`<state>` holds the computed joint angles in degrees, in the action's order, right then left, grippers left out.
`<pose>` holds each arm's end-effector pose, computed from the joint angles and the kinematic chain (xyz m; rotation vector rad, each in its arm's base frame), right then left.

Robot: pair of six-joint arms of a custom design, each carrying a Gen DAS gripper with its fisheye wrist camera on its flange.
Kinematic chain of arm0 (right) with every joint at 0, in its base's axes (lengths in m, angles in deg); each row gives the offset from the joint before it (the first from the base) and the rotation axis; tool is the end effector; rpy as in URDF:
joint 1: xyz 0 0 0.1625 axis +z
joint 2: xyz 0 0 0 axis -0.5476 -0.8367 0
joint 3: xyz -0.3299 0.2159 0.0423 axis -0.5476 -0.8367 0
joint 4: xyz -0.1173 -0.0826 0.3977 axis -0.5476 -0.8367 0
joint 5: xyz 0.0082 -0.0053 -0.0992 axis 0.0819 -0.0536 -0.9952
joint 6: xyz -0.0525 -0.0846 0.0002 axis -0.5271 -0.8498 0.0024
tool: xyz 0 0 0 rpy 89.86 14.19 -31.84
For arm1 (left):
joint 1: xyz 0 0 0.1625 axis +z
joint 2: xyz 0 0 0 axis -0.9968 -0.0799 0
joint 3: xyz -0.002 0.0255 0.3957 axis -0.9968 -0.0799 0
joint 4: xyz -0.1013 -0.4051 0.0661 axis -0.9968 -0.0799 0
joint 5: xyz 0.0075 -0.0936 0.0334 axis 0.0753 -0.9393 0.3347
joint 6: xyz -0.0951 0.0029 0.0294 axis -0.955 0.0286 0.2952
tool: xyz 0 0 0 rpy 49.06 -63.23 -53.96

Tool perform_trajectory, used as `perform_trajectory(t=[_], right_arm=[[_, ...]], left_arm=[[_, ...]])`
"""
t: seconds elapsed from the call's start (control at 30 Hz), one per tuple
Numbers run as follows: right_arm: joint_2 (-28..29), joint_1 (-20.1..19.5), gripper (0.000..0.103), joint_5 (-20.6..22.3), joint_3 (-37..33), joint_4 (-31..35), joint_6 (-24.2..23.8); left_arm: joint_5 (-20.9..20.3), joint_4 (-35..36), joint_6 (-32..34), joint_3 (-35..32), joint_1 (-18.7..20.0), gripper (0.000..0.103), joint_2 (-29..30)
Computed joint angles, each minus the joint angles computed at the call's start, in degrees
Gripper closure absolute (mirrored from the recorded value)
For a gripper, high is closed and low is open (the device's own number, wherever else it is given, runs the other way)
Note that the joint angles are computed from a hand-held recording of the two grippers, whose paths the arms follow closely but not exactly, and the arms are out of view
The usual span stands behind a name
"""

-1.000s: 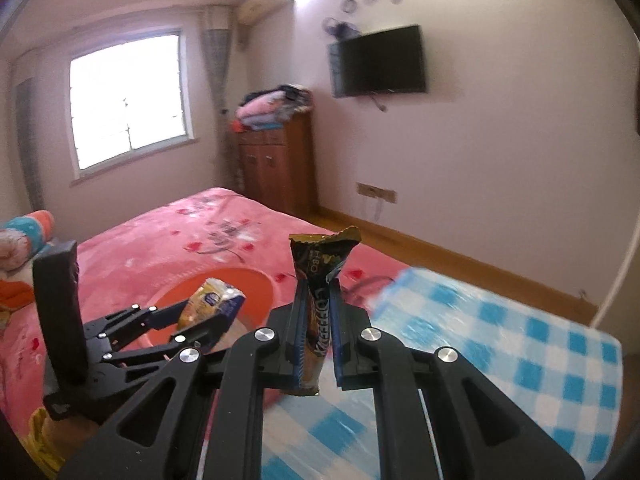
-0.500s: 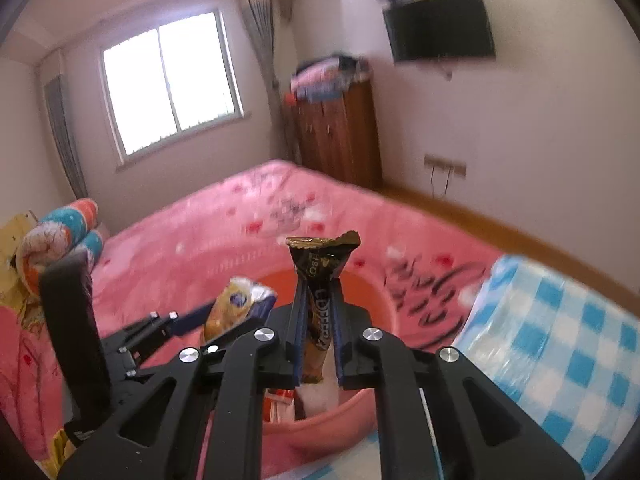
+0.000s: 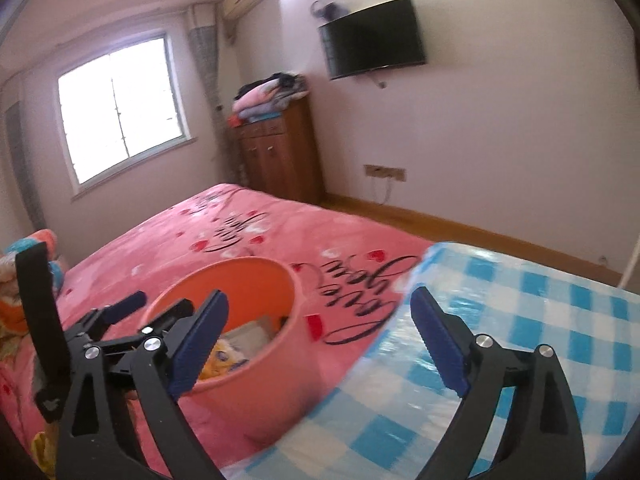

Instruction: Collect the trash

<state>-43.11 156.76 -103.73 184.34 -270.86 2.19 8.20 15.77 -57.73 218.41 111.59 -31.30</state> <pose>0.4228 -0.4433 0.0957 1.1176 -2.6001 0.9086 -0.1336 -0.3234 0.3192 0.0132 1.9337 -1.4184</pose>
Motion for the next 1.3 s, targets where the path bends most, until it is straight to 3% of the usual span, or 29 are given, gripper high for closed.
perform_trajectory(t=[0.1, 0.27, 0.37, 0.47, 0.77, 0.9, 1.07, 1.3], right_arm=[[-1.75, -0.54, 0.009, -2.23, 2.27, -2.41, -0.27], [-4.79, -1.29, 0.009, -5.7, 6.1, -6.4, -2.01], [-6.45, -1.66, 0.008, -7.7, 8.09, -8.69, -2.99], [-8.21, -2.24, 0.007, -9.14, 10.09, -10.69, -3.8], [-12.85, -4.66, 0.005, -12.42, 15.74, -17.68, -6.21], [-14.48, -5.52, 0.005, -14.69, 17.89, -20.91, -7.09], [-16.82, -7.17, 0.005, -16.29, 20.56, -24.11, -7.84], [-20.59, -9.7, 0.005, -17.08, 24.95, -28.97, -7.94]], left_arm=[[-0.04, 2.31, -2.77, -1.48, -0.36, 0.004, 3.6], [0.17, -6.62, 2.47, -0.61, -1.01, 0.004, 7.55], [0.23, -7.36, 1.45, -1.51, -1.48, 0.004, 11.19], [-0.53, -18.77, 10.06, 0.05, -1.64, 0.004, 13.1], [-2.74, -41.26, 25.6, 1.85, -2.32, 0.004, 21.32], [-4.02, -46.88, 29.4, 1.78, -2.9, 0.004, 24.99], [-6.07, -58.83, 37.61, 2.05, -3.47, 0.004, 29.67], [-7.8, -68.02, 43.74, 1.19, -4.19, 0.004, 35.96]])
